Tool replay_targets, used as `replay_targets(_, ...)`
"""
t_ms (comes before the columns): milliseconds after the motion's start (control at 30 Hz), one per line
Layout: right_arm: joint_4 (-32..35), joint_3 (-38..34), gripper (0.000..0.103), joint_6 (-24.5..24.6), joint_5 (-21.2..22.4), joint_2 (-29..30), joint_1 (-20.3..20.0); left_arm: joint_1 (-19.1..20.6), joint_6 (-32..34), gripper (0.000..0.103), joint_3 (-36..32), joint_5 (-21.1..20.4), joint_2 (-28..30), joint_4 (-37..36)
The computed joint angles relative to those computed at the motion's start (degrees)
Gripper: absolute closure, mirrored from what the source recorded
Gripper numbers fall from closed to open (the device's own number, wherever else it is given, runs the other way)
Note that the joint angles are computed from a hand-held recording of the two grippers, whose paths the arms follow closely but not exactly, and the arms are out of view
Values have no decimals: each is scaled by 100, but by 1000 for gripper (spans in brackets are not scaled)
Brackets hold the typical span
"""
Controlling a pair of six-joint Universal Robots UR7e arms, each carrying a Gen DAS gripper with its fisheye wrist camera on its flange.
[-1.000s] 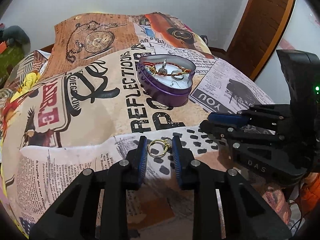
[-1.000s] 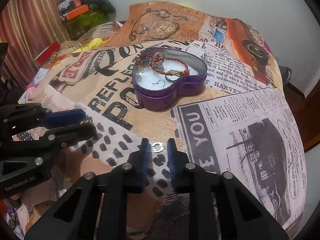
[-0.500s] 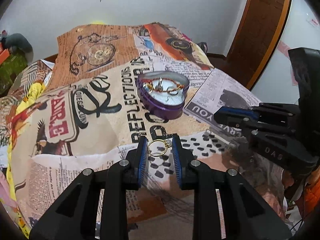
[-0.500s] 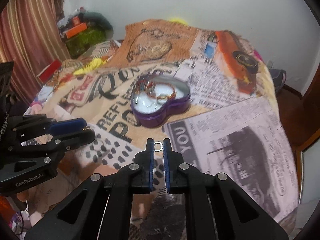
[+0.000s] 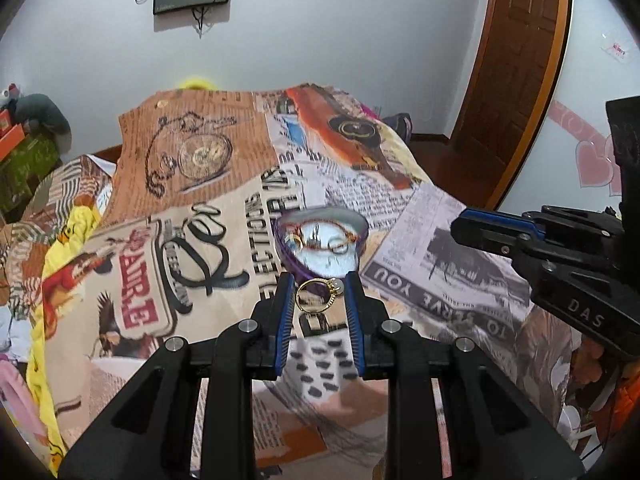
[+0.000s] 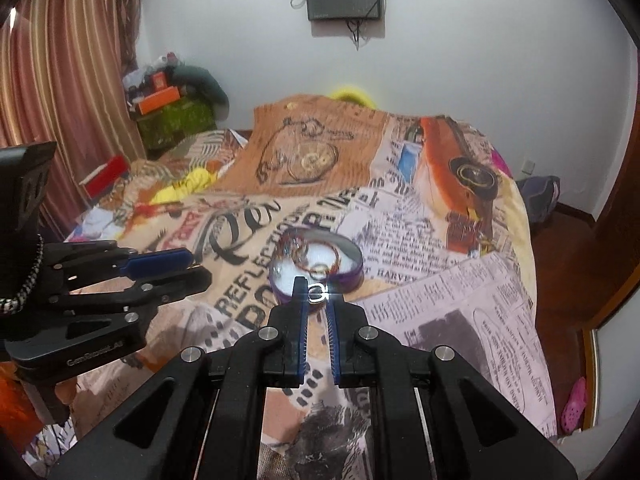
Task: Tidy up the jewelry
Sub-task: 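Carry both rings into the tin and open both tools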
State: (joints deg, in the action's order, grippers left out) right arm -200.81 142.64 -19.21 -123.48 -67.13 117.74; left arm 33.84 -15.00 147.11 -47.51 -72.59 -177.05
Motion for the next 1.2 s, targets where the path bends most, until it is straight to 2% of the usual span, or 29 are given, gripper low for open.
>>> replay_targets(300, -286, -139, 95, -171, 187, 163, -103, 255, 496, 79, -314, -43, 308, -428)
replay_targets(633, -332, -302, 95, -199, 366, 376, -429, 700, 953, 79, -698, -365, 937, -781)
replay_targets(1200, -120, -548, 95, -234, 582, 603, -802, 1158, 1236, 79, -1090, -710, 1515, -771)
